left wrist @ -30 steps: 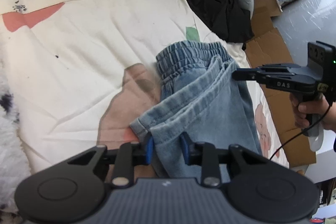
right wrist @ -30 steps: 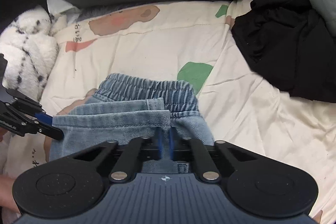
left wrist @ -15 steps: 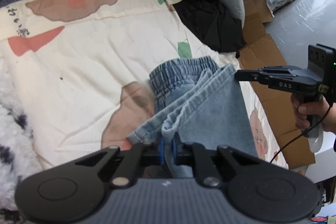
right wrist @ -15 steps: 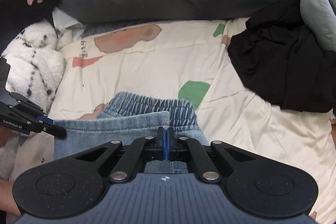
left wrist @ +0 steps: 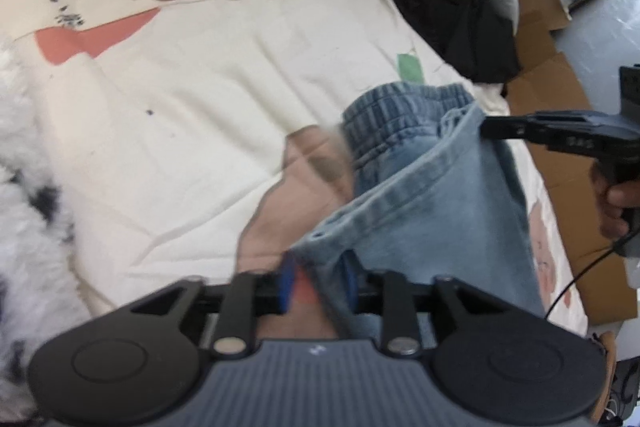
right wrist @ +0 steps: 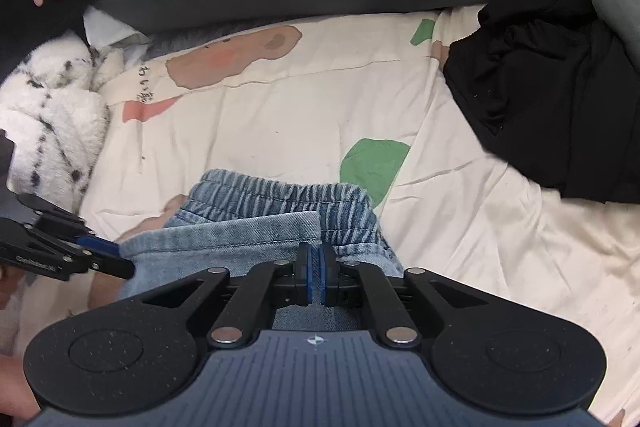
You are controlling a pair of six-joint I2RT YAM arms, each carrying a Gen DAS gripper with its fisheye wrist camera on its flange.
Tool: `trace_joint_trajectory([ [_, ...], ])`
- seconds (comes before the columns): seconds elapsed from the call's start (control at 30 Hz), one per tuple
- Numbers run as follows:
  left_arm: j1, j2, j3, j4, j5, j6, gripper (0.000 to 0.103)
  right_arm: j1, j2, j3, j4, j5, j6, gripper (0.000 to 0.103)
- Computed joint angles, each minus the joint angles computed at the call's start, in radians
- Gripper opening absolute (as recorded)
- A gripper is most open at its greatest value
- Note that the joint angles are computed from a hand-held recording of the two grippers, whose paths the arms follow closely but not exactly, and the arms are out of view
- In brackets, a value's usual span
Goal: Fold clothes
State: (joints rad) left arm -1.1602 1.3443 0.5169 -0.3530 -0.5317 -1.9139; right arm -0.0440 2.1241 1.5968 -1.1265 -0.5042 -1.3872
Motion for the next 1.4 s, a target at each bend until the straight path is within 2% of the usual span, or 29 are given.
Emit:
trace_joint_trajectory([
  [0.07, -0.003, -0.018, -0.021, 0.018, 0.002, -0.001, 0.041, -0.002, 0.029, 0.050, -0.053, 0.005, -0.014, 0.005],
  [0.17, 0.001, -0.032, -0.048, 0.057, 0.003, 0.008, 0.047, 0.002, 0.071, 0.109, -0.099, 0.022, -0.030, 0.020],
  [0.27, 0.013, -0.025, -0.066, 0.110, 0.003, 0.033, 0.052, 0.016, 0.107, 0.137, -0.120, 0.065, -0.028, 0.024],
  [0.33, 0.024, -0.013, -0.069, 0.135, 0.006, 0.055, 0.055, 0.029, 0.117, 0.128, -0.116, 0.095, -0.032, 0.034],
  [0.5, 0.052, 0.020, -0.056, 0.158, 0.011, 0.122, 0.057, 0.054, 0.145, 0.115, -0.094, 0.129, -0.005, 0.039],
  [0.7, 0.052, 0.031, -0.064, 0.196, -0.014, 0.152, 0.064, 0.062, 0.191, 0.143, -0.115, 0.108, 0.042, 0.041],
  [0.87, 0.057, 0.048, -0.049, 0.197, -0.016, 0.174, 0.064, 0.060, 0.193, 0.126, -0.106, 0.082, 0.047, 0.040],
  [0.9, 0.055, 0.047, -0.050, 0.199, -0.015, 0.178, 0.060, 0.058, 0.191, 0.123, -0.107, 0.077, 0.043, 0.034],
  [0.93, 0.054, 0.045, -0.053, 0.206, -0.010, 0.189, 0.050, 0.056, 0.190, 0.124, -0.111, 0.073, 0.037, 0.031],
  [0.97, 0.053, 0.046, -0.053, 0.206, -0.008, 0.193, 0.048, 0.054, 0.192, 0.131, -0.121, 0.068, 0.034, 0.020],
  [1.0, 0.050, 0.048, -0.049, 0.199, -0.009, 0.185, 0.045, 0.051, 0.196, 0.143, -0.138, 0.062, 0.035, 0.014],
  [1.07, 0.043, 0.051, -0.048, 0.190, -0.016, 0.166, 0.041, 0.039, 0.184, 0.144, -0.151, 0.047, 0.025, 0.008],
  [1.23, 0.024, 0.043, -0.028, 0.140, -0.040, 0.131, 0.024, -0.005, 0.114, 0.097, -0.156, -0.002, -0.014, 0.004],
  [1.33, 0.000, 0.017, -0.002, 0.072, -0.061, 0.117, 0.016, -0.039, 0.061, 0.061, -0.154, -0.037, -0.024, 0.004],
  [1.4, -0.011, 0.001, 0.023, 0.019, -0.074, 0.119, 0.014, -0.064, 0.023, 0.033, -0.152, -0.056, -0.033, 0.004],
])
